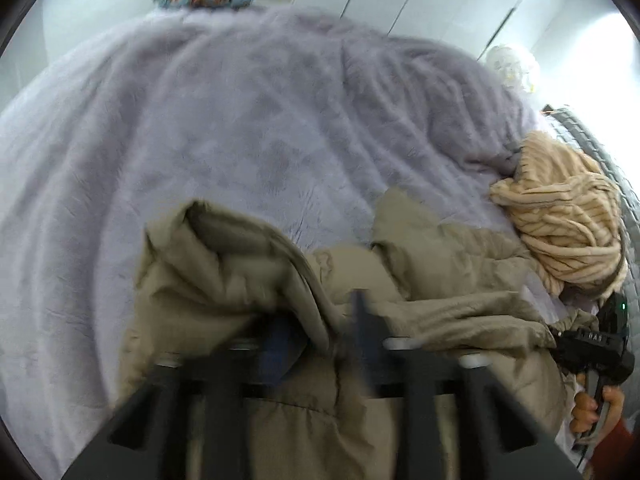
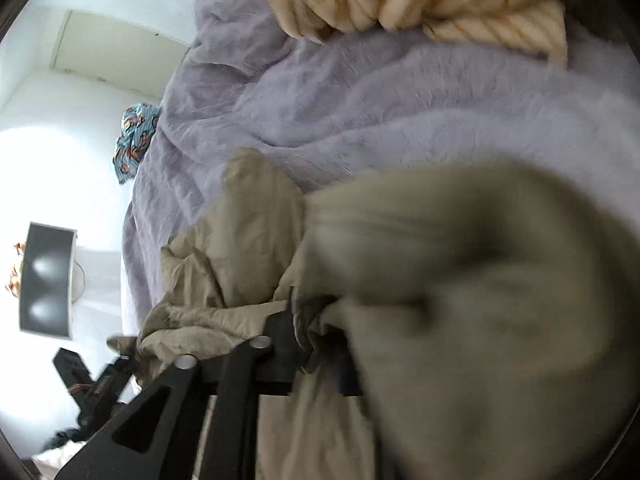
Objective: Fold large clothes
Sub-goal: 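Lay the hem over toward the collar with both tools, then open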
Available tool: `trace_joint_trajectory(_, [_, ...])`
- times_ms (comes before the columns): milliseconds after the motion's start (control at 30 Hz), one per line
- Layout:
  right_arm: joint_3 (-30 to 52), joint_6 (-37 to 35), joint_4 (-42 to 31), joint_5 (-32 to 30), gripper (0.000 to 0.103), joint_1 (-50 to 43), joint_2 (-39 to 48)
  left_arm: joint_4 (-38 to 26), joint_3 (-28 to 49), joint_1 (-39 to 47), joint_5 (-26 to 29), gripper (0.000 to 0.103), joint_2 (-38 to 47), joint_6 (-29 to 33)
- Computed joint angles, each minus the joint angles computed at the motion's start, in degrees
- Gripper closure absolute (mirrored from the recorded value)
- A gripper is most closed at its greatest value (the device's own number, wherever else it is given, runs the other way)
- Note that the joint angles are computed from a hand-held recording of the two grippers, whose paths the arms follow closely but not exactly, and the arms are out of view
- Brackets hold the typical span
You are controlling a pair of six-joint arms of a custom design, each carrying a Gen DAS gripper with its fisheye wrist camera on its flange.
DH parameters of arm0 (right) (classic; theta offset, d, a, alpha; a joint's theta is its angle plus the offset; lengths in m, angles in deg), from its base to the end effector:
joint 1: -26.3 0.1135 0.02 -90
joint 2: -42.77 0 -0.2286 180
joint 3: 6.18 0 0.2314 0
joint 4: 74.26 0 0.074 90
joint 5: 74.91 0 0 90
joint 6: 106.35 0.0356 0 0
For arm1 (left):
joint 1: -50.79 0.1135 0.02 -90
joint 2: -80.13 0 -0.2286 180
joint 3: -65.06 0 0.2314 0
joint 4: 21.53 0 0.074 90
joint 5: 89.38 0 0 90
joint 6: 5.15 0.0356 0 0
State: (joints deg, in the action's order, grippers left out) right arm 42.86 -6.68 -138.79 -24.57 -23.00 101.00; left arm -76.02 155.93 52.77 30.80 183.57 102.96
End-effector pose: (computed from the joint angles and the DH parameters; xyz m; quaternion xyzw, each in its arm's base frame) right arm 0.1193 -0.1038 0.1736 0.4165 0.8343 0.2708 0.2391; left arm 0.3402 -0.0061 0.1890 0.1840 0.9296 -0.2177 0.2336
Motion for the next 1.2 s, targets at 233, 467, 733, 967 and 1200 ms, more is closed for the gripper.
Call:
trace_joint_trajectory(233, [5.3, -9.9, -16.7, 1.7, 0.057, -2.0, -12.6, -6.7, 0.6, 3.9, 4.5, 0.025, -6.0, 8.6])
trace_joint_trajectory(467, [2.9, -7.7, -10.6, 17.5, 0.09, 4.8, -10.7, 1.1, -2.2, -1.5, -4.4, 0.045, -1.8, 5.9])
trace_joint_trajectory(733, [-0.6, -10.2, 7.1, 18.9, 0.095, -6.5, 4.1, 10.1, 4.4, -4.3, -13.2, 0.045, 12.9, -1.7])
trace_joint_trajectory(967, [-4.1, -6.0, 22.6, 17.3, 0.098, -6.7, 16.3, 15.7, 5.1, -5.1, -14.7, 0.045, 18.7, -4.5])
trace_joint_trajectory(1200, [-1.4, -3.7, 21.3, 17.4, 0.093, -6.8, 18.5, 15.4, 7.2, -5.8, -16.5, 0.045, 20.3, -5.4])
